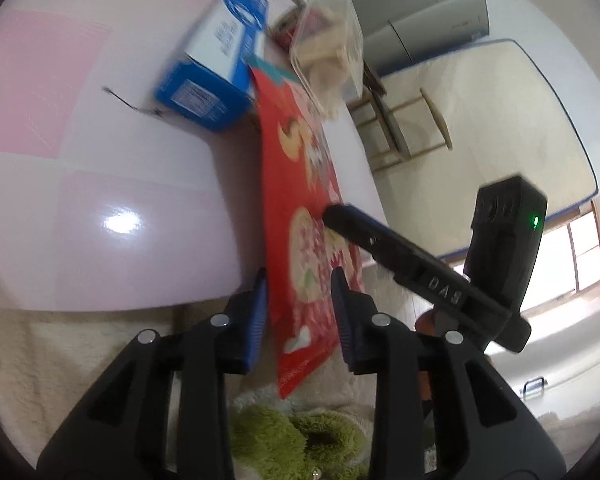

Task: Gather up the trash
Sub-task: 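Grasp the clear plastic container with the right tool while the left tool holds the red bag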

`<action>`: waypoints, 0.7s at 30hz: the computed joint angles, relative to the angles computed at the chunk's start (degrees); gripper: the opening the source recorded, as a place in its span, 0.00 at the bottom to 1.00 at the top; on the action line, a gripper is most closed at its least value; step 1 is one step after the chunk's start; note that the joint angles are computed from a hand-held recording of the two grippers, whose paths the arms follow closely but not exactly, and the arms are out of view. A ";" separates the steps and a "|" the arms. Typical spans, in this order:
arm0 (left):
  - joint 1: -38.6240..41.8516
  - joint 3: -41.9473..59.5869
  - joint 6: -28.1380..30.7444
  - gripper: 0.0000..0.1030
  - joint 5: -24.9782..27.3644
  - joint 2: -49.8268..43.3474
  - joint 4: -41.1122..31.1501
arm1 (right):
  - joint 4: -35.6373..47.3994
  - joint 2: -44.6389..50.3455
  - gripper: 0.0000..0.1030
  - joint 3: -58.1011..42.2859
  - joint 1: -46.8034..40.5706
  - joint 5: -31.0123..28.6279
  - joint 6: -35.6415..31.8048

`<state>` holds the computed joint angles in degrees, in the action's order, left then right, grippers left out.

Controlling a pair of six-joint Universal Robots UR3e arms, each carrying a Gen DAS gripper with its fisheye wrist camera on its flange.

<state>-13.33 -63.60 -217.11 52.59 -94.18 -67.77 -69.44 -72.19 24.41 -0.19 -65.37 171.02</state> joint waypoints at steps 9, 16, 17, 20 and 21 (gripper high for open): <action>-4.26 14.55 2.54 0.13 5.06 -9.47 -6.30 | 5.15 2.03 0.39 -4.24 -2.38 3.77 -0.80; -4.18 12.90 2.46 0.08 4.89 -9.20 -4.82 | 8.83 3.36 0.39 -7.40 -4.32 7.00 -1.00; -4.29 12.47 2.57 0.08 5.17 -8.82 -4.54 | 9.59 3.42 0.39 -7.99 -4.75 7.52 -1.13; -4.85 12.30 3.11 0.08 6.05 -8.82 -3.57 | 11.07 2.90 0.39 -9.06 -6.39 8.92 -1.87; -5.32 14.15 3.01 0.07 6.58 -10.44 -3.55 | 12.01 2.85 0.39 -9.92 -7.28 9.63 -2.47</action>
<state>-18.64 -49.45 -214.10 59.16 -104.62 -71.32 -57.43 -69.34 14.49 -7.47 -55.74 168.54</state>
